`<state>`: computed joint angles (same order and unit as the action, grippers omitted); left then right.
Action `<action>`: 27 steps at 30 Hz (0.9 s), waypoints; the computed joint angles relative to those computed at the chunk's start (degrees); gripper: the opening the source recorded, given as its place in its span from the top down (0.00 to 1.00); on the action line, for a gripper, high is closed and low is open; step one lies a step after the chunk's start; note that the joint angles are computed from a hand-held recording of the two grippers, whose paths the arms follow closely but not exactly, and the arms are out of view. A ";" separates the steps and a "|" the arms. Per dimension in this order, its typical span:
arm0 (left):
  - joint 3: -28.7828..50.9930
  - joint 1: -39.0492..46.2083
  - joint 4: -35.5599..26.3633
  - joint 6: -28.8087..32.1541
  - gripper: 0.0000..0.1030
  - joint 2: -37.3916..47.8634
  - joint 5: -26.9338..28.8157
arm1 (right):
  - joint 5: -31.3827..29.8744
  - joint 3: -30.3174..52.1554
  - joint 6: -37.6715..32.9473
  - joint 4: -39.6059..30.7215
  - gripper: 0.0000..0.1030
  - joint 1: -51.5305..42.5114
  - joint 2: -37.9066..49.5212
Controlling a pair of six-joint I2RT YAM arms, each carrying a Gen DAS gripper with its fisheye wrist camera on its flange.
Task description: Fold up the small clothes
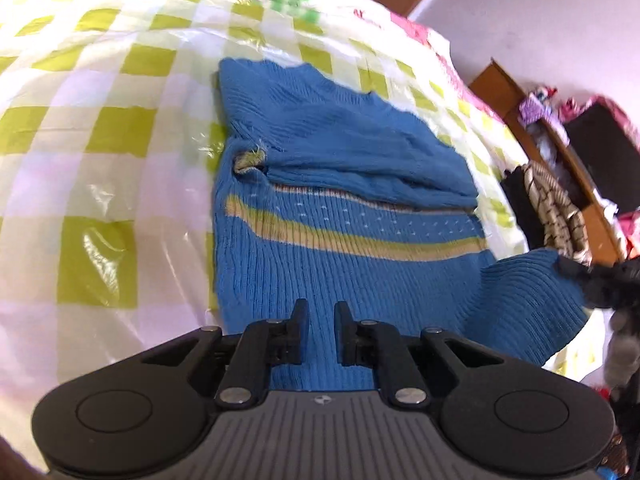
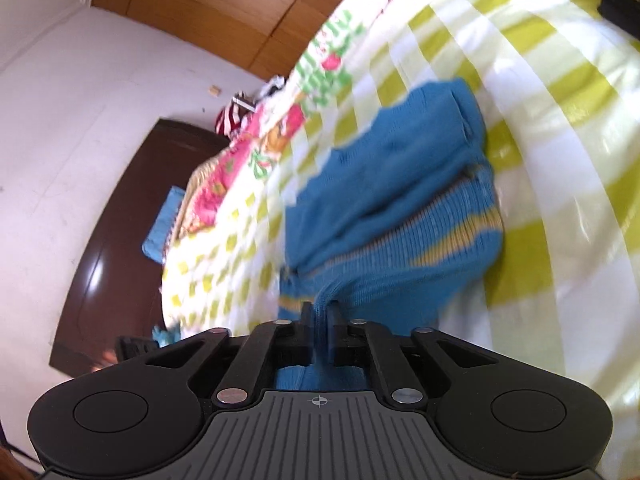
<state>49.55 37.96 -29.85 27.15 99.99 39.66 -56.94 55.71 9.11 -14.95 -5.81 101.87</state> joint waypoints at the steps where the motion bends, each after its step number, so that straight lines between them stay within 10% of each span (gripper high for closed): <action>1: 0.01 -0.78 0.40 0.05 0.73 0.33 -1.45 | 0.11 0.18 1.28 1.40 0.95 0.28 0.24; 20: -13.65 6.98 1.01 6.88 0.40 -6.82 -11.38 | 20.00 -6.99 -21.85 -11.51 0.67 -3.10 -5.67; 27: -11.46 7.06 -3.82 11.06 0.40 -3.46 -9.89 | 15.04 -2.90 -26.12 -18.89 0.67 -3.89 4.78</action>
